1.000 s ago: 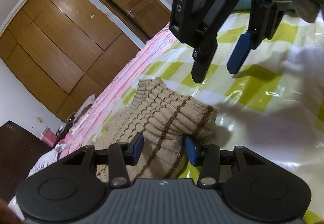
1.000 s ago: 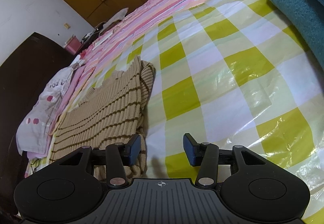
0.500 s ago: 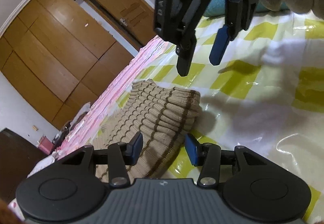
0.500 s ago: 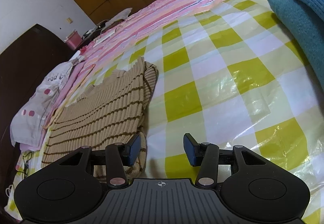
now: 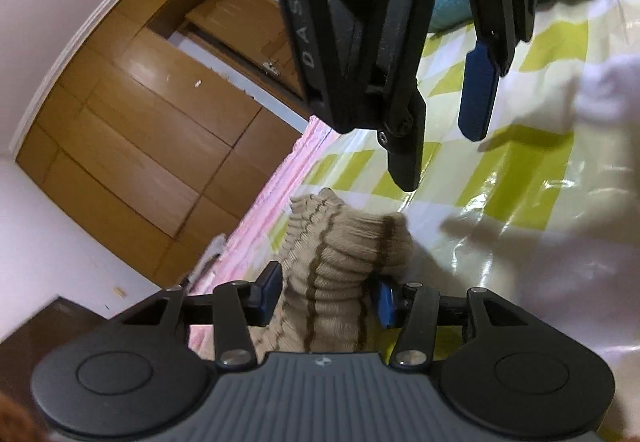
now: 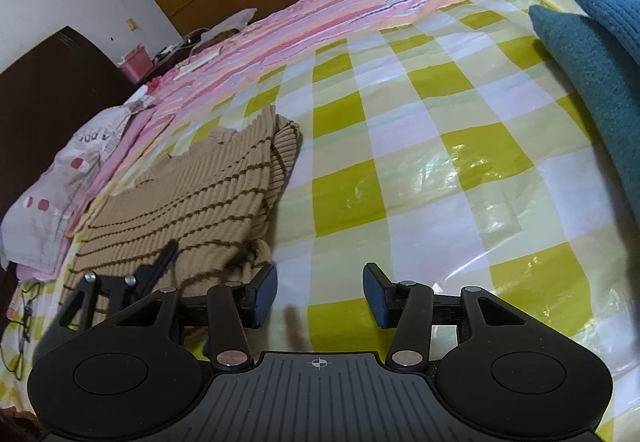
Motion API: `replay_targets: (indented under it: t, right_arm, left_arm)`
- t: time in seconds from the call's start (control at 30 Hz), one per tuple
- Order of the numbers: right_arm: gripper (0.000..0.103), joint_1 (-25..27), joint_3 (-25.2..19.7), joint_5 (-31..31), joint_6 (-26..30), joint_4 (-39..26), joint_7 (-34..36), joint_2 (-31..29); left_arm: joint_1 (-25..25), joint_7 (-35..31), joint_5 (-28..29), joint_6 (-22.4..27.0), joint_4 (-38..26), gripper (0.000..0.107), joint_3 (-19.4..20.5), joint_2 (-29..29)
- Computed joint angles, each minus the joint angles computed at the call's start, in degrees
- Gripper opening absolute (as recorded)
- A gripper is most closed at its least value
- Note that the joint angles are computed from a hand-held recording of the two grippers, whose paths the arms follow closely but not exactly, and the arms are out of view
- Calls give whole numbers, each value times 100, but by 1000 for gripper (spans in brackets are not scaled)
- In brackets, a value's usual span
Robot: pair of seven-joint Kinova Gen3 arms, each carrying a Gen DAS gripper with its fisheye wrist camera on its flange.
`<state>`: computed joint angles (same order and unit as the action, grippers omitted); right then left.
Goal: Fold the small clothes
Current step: 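Grasp the sweater side edge with the left gripper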
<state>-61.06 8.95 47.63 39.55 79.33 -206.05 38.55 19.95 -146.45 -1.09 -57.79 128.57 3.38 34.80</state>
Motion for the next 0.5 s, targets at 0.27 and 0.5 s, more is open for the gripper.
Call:
replay_targets:
  t: [0.27, 0.5]
  right_arm:
    - [47, -14, -44, 5, 230, -85, 147, 16]
    - [47, -28, -125, 15, 566, -270, 403, 72]
  left_arm:
    - [-229, -43, -567, -372, 399, 51, 35, -67]
    - [-20, -115, -154, -42, 89, 54, 22, -67]
